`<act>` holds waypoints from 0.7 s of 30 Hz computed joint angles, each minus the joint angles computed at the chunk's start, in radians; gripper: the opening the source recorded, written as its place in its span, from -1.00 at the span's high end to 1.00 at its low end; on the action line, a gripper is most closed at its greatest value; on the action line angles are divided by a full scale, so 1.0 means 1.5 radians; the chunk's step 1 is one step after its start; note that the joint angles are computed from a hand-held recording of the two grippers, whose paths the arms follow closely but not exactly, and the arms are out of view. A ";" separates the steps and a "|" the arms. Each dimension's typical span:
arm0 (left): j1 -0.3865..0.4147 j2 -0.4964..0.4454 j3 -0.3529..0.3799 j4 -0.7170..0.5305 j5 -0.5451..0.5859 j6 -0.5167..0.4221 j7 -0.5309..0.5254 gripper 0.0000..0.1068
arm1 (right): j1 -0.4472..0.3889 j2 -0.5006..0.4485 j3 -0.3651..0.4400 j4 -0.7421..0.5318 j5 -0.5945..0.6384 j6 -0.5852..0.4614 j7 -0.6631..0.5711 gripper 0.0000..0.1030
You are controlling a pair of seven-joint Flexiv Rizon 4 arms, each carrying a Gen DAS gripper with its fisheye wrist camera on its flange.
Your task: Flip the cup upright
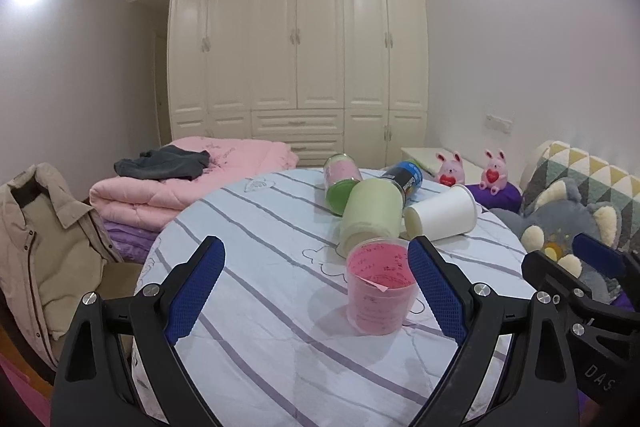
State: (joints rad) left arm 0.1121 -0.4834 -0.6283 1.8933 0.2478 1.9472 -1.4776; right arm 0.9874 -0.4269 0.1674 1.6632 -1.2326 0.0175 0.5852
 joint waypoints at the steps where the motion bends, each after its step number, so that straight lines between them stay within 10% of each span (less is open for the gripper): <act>1: -0.008 0.000 0.009 -0.001 -0.003 0.004 0.000 -0.77 | 0.002 -0.003 -0.001 -0.003 -0.002 -0.005 -0.003 -0.55; 21: -0.025 -0.001 0.036 -0.004 0.015 0.024 -0.024 -0.78 | 0.003 -0.005 -0.004 0.000 -0.009 0.009 0.010 -0.57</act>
State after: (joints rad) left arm 0.0753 -0.4845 -0.5739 1.8879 0.2700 1.9833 -1.5144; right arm 0.9913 -0.4343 0.1620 1.6629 -1.2460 0.0310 0.6000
